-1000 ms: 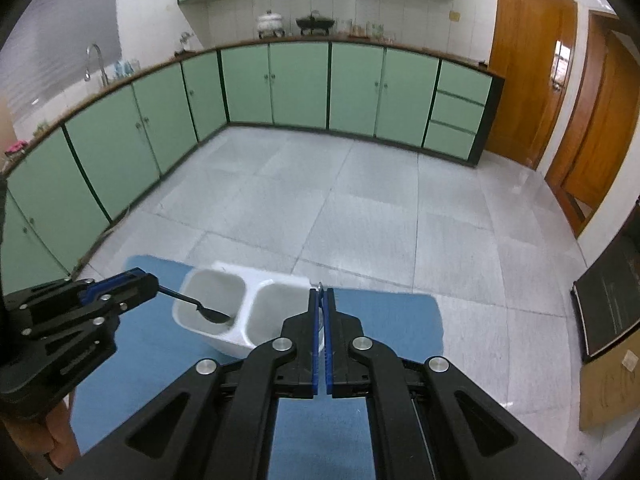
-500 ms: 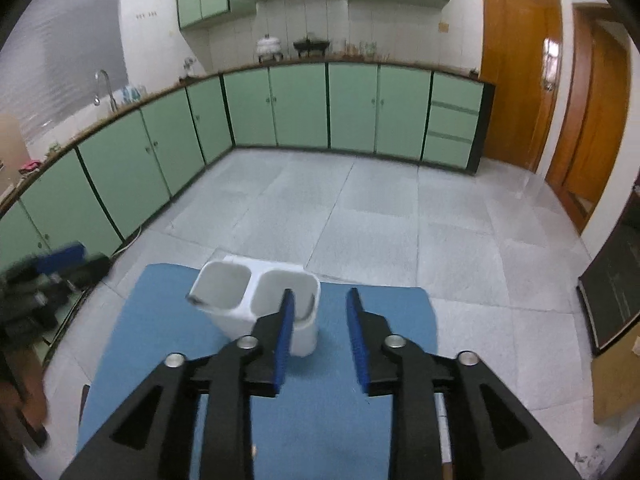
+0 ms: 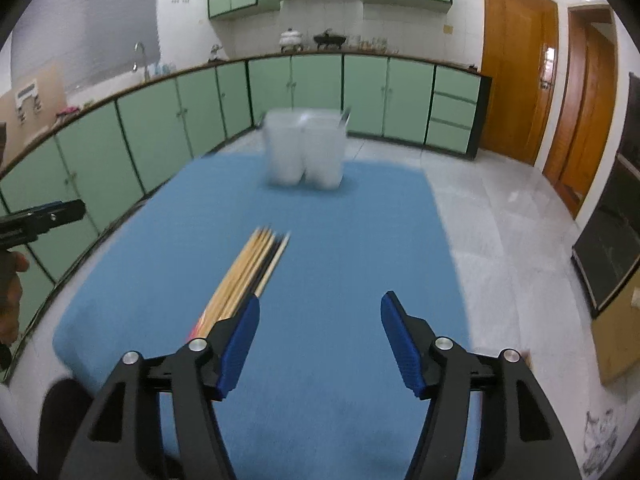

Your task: Organize utensils

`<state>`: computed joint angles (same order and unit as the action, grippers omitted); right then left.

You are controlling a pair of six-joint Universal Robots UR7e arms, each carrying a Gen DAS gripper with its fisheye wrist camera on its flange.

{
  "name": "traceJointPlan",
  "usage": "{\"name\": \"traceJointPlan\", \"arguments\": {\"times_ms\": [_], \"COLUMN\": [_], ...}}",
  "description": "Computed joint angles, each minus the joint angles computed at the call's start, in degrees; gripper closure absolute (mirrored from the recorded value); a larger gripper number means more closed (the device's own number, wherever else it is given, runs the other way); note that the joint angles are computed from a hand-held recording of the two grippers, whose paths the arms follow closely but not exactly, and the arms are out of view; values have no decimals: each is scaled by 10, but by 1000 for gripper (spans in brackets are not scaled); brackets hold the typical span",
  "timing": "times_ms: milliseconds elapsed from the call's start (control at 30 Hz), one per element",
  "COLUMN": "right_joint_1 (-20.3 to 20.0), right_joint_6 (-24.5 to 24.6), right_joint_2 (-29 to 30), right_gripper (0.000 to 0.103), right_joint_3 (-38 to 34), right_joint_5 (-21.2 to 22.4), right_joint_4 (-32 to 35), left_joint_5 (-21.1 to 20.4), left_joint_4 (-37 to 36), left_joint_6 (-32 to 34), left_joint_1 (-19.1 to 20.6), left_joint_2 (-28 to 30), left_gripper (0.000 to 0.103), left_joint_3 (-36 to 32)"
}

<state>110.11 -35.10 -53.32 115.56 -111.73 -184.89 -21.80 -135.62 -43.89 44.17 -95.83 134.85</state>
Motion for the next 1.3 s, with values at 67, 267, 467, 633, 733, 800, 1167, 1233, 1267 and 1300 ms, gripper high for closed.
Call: {"name": "traceJointPlan", "arguments": {"times_ms": [67, 267, 467, 633, 733, 800, 1167, 1233, 1267, 1300], "right_joint_1": [-6, -21, -15, -15, -28, -38, -67, -69, -69, -69], "right_joint_6": [-3, -34, -69, -83, -93, -91, -82, -80, -81, -80], "right_joint_2": [6, 51, 96, 114, 102, 93, 68, 67, 68, 69], "right_gripper": [41, 41, 41, 40, 40, 39, 28, 28, 28, 28], "right_joint_3": [42, 102, 91, 74, 75, 76, 76, 76, 75, 74], "right_joint_5": [-5, -7, 1, -3, -6, -3, 13, 16, 16, 17], "right_joint_4": [-32, -89, -146, -166, -165, -160, -140, -138, -139, -139], "left_joint_5": [-19, -32, -35, -54, -64, -75, -66, -59, -58, -57], "left_joint_4": [27, 16, 7, -95, -144, -180, -295, -288, -288, -292], "left_joint_6": [-37, -42, -51, 16, 54, 84, 151, 136, 133, 127], "left_joint_1": [-4, 5, 13, 29, 33, 39, 48, 42, 41, 39], "left_joint_2": [-8, -8, -36, 7, 49, 83, 203, 207, 208, 210], "left_gripper": [7, 7, 7, 7, 7, 7, 6, 6, 6, 7], "left_joint_3": [32, 96, 123, 132, 128, 122, 88, 89, 89, 90]}}
